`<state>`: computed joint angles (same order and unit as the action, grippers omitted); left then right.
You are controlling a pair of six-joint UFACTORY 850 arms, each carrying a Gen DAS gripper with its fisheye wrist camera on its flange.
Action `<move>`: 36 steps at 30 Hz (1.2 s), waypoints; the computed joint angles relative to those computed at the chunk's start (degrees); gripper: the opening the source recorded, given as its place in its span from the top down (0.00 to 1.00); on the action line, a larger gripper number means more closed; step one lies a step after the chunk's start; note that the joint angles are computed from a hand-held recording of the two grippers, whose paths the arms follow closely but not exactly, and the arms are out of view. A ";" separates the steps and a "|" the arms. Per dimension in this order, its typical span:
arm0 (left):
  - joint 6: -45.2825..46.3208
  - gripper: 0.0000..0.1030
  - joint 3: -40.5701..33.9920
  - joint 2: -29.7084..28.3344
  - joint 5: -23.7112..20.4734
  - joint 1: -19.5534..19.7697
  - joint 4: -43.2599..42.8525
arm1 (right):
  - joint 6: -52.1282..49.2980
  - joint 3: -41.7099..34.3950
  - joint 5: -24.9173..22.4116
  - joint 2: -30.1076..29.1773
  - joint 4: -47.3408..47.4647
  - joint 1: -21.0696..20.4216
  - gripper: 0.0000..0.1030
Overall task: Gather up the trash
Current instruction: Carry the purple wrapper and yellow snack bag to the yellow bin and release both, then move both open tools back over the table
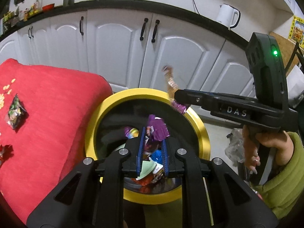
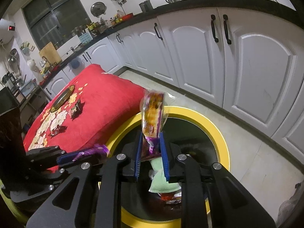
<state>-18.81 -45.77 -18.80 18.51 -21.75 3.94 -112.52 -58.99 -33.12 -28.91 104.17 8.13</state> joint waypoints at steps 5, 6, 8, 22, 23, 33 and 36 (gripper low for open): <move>-1.74 0.71 -0.25 -0.34 -0.32 0.29 1.15 | -0.54 0.23 -0.21 0.11 1.61 -0.68 0.67; -1.41 0.64 -0.10 -0.21 -0.25 0.43 0.59 | -0.64 0.27 -0.22 0.19 1.95 -0.77 0.66; 0.13 0.49 0.22 0.15 -0.01 0.64 -1.72 | -1.35 0.56 -0.31 0.51 3.11 -0.98 0.63; 18.42 0.11 5.61 6.46 6.15 1.56 -25.81 | -12.20 4.37 -3.16 4.57 14.45 0.52 0.39; 19.27 0.11 5.85 6.83 6.43 1.61 -26.81 | -12.71 4.51 -3.43 4.80 14.84 0.79 0.38; 25.96 0.11 10.28 12.17 11.47 3.42 -35.49 | -15.00 5.03 -4.39 6.64 15.95 3.66 0.33; 26.55 0.11 11.71 13.82 12.35 4.55 -36.37 | -15.20 4.66 -4.00 6.90 15.43 4.88 0.32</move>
<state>7.74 -34.06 -4.98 30.86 -17.19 -32.44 -127.72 -54.33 -37.12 -22.02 119.59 13.01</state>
